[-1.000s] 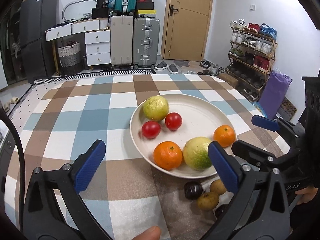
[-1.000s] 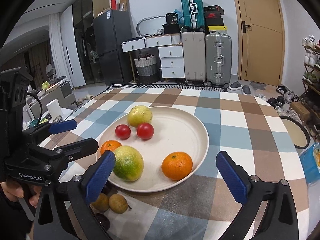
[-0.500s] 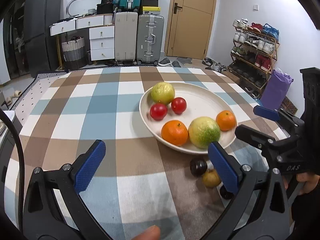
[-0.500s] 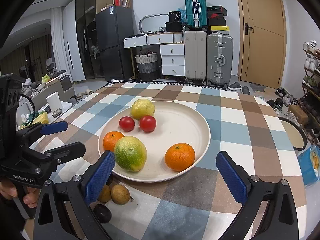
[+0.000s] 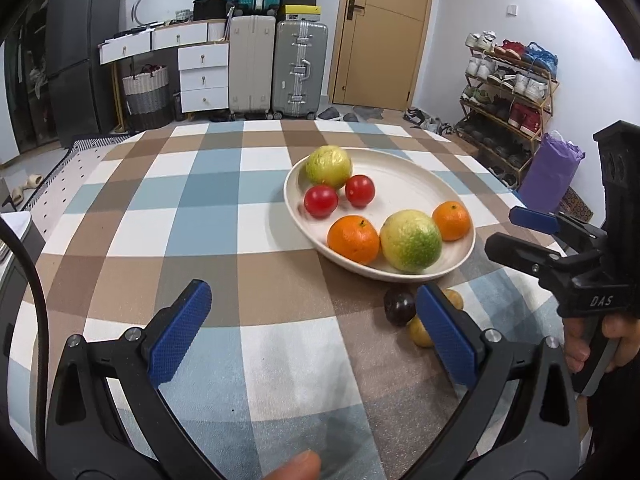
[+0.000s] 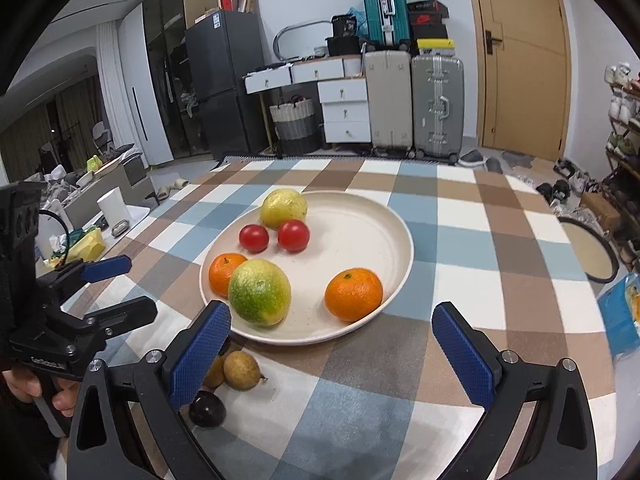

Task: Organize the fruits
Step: 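Move both open grippers toward the brown fruits beside the plate, then grasp the brown kiwi with the right gripper while the left grasps the small brown pear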

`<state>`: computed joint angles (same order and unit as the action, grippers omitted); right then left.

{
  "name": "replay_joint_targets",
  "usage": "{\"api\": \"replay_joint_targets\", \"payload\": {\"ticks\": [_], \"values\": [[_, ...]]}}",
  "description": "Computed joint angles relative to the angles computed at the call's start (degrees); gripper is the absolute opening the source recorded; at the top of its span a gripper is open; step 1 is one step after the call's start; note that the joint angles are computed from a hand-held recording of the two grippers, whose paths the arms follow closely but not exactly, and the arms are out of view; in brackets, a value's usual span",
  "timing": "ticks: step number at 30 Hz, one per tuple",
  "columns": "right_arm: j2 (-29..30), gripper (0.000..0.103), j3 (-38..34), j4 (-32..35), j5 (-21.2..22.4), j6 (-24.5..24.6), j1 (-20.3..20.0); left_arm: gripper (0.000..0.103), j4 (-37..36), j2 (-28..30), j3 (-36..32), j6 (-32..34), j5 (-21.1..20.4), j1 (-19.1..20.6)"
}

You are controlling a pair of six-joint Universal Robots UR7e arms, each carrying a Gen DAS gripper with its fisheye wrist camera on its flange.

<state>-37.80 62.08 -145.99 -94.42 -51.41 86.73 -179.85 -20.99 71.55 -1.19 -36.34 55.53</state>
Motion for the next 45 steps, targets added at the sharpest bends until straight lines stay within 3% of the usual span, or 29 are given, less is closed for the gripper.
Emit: {"api": "replay_joint_targets", "payload": {"ticks": [8, 13, 29, 35, 45], "values": [[0.43, 0.102, -1.22, 6.91, -2.53, -2.24, 0.44, 0.102, 1.6, -0.47, 0.63, -0.82, -1.55, 0.28], [0.84, 0.088, -0.68, 7.88, -6.01, -4.77, 0.87, 0.102, 2.93, -0.35, 0.36, -0.99, -1.73, 0.24], [1.29, 0.067, -2.26, 14.49, -5.61, -5.08, 0.75, 0.102, 4.27, -0.09, -0.31, -1.43, -3.01, 0.6], [1.51, 0.053, -3.85, 19.6, -3.69, -3.8, 0.45, 0.102, 4.22, -0.07, -0.37, -1.59, -3.69, 0.78], [1.15, 0.027, -3.07, 20.96, -3.51, -4.7, 0.73, 0.102, 6.78, -0.37, -0.39, -2.31, -4.96, 0.91]]}}
